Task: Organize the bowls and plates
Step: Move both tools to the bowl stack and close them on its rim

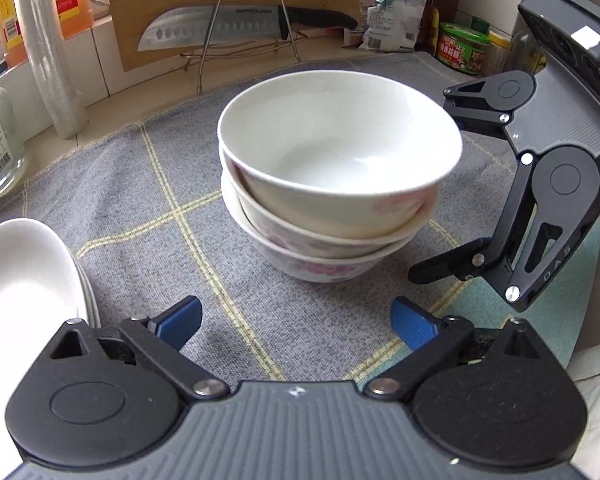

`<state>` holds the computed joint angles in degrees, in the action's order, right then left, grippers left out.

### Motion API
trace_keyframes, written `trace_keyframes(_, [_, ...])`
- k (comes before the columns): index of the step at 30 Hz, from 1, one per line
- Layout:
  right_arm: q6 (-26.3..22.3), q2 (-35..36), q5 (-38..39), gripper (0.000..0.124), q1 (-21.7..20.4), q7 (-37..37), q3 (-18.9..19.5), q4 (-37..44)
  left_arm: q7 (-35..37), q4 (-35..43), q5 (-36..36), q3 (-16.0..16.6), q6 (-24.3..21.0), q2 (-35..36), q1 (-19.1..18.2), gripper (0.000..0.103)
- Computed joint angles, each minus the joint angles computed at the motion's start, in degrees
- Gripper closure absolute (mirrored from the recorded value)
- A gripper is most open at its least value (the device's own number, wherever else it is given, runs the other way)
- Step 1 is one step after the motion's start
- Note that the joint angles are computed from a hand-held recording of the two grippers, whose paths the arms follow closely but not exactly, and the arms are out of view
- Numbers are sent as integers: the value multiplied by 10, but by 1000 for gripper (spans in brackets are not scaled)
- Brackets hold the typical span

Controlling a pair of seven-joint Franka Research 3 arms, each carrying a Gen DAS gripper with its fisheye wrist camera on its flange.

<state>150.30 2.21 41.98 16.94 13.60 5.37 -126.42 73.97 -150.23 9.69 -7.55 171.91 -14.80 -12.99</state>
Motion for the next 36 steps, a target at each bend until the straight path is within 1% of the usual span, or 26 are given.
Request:
trace_keyframes(1, [-9, 3, 6, 21, -2, -10, -1, 3, -24, 4, 28, -24, -1, 3, 25, 3])
trace_keyframes(3, [-24, 9, 11, 21, -6, -26, -3, 10, -47, 14, 61, -43, -10, 12, 43, 3])
trace_keyframes(4, [-33, 13, 10, 21, -9, -30, -4, 15, -55, 21, 67, -45, -20, 17, 44, 3])
trace_keyframes(5, [-40, 17, 22, 21, -12, -45, -3, 18, -59, 26, 66, -43, -29, 20, 40, 2])
trace_keyframes(7, [-51, 21, 36, 21, -17, -73, -3, 24, -81, 32, 82, -48, -30, 25, 45, 2])
trace_keyframes(8, [-57, 23, 41, 21, -19, -84, -3, 26, -81, 36, 81, -44, -36, 28, 41, 2])
trace_keyframes(12, [-84, 27, 73, 21, -31, -148, -4, 34, -74, 57, 70, -34, -63, 39, 29, 2])
trace_keyframes(15, [-99, 30, 98, 21, -39, -190, -6, 35, -52, 72, 59, -28, -81, 47, 21, 2])
trace_keyframes(17, [-105, 32, 108, 21, -41, -204, -6, 38, -28, 78, 55, -25, -87, 50, 17, 2])
trace_keyframes(20, [-107, 36, 94, 21, -39, -192, -6, 45, 30, 86, 35, -16, -95, 52, 7, 4])
trace_keyframes(24, [-111, 43, 58, 21, -35, -165, -4, 60, 131, 86, -17, 1, -89, 53, -6, 10])
trace_keyframes(26, [-104, 46, 48, 21, -31, -157, -1, 65, 180, 86, -51, 10, -88, 52, -14, 14])
trace_keyframes(28, [-90, 41, 59, 21, -29, -177, 4, 60, 233, 84, -88, 18, -85, 49, -22, 16])
trace_keyframes(29, [-95, 41, 57, 22, -28, -182, 5, 62, 248, 84, -97, 19, -85, 48, -22, 16])
trace_keyframes(31, [-89, 42, 55, 30, -25, -187, 7, 64, 286, 83, -127, 24, -85, 48, -27, 20])
trace_keyframes(32, [-91, 43, 52, 31, -24, -187, 7, 67, 302, 84, -140, 26, -86, 47, -28, 21])
trace_keyframes(34, [-95, 46, 49, 41, -23, -184, 7, 75, 329, 84, -162, 27, -89, 48, -30, 23])
trace_keyframes(35, [-101, 47, 45, 42, -23, -180, 7, 79, 337, 85, -166, 25, -89, 48, -28, 23])
trace_keyframes(36, [-104, 48, 40, 42, -22, -178, 7, 81, 349, 86, -173, 25, -90, 49, -28, 26])
